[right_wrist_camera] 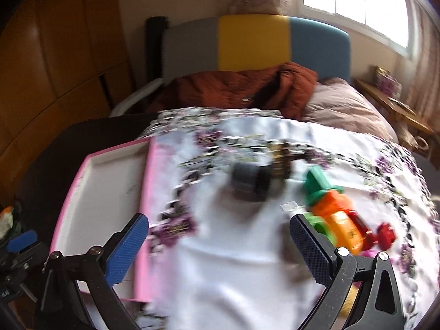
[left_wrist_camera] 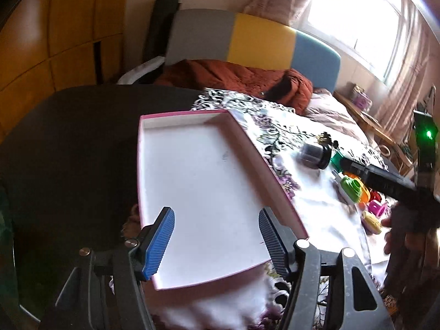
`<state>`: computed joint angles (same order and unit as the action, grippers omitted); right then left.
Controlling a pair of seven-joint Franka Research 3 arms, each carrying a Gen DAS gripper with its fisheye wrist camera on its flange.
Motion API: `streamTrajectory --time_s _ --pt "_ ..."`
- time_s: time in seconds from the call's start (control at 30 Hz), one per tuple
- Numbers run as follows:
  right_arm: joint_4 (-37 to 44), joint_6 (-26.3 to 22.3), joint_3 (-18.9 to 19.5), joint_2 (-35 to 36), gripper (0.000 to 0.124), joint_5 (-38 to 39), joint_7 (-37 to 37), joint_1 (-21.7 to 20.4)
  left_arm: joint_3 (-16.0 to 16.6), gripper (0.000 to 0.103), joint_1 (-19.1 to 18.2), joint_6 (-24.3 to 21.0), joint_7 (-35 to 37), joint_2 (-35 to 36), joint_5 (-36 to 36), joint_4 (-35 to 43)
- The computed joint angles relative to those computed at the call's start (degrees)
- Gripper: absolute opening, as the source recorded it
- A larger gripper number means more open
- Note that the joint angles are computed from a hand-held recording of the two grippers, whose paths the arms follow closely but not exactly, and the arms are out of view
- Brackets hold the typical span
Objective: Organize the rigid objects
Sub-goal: 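Grasp the black-capped clear jar with the left tool while the right tool approaches the green plug device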
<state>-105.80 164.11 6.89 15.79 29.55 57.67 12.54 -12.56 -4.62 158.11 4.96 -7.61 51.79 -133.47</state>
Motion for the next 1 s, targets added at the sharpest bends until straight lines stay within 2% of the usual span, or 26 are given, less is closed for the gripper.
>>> streamTrajectory --time_s 0.07,0.13,0.23,0.3,0.37,0.47,0.6,0.7,0.73,0.8,0.9,1.0 --pt "2.47 0.01 -3.02 1.83 0.103 -3.45 4.14 0.65 0.23 0.064 -0.01 2.37 1.03 1.69 0.77 1.38" --pt "4.89 -0.43 -5.14 3.61 0.103 -6.33 8.3 0.66 0.8 0.064 -0.56 4.13 5.24 3.67 -1.26 3.0" --pt "9.62 -1.29 -8.36 7.31 0.103 -10.63 15.16 0.24 1.63 0.064 -1.69 7.13 14.13 6.99 -8.73 5.73" --pt "11.8 -1.44 -9.72 9.18 0.103 -12.88 19.04 -0.2 1.53 0.064 -2.54 6.27 22.92 9.72 -17.6 8.57" --pt "13.29 -1.86 -8.64 10.44 0.103 -11.99 20.44 -2.43 1.25 0.065 -2.97 5.97 29.94 12.62 -24.61 11.6" --pt "16.45 -6.16 -6.24 12.23 0.103 -8.85 22.24 -5.74 0.32 0.065 -3.31 4.28 38.09 17.78 -31.6 18.01" --pt "16.36 -5.96 -4.42 11.87 0.103 -6.53 20.94 -7.44 0.87 0.065 -4.96 0.73 42.36 23.95 -33.71 26.63" --pt "16.69 -7.76 -3.32 11.88 0.103 -4.09 20.32 -8.56 0.48 0.069 -5.17 -0.02 46.44 29.74 -35.8 34.13" --pt "16.69 -7.91 -3.46 11.86 0.103 -3.9 20.45 -8.49 0.53 0.074 -5.32 -0.07 47.54 31.36 -36.3 36.19" --pt "16.91 -8.08 -3.49 12.01 0.103 -3.27 20.63 -8.57 1.85 0.079 -6.92 -1.73 48.57 35.21 -35.14 41.76" --pt "17.31 -8.28 -3.74 12.3 0.103 -3.12 20.79 -8.4 2.35 0.082 -8.11 -3.21 51.41 40.71 -34.72 49.43" --pt "17.52 -8.38 -3.37 12.44 0.103 -2.52 20.31 -8.69 2.21 0.087 -8.91 -8.02 54.12 46.36 -36.1 58.13"
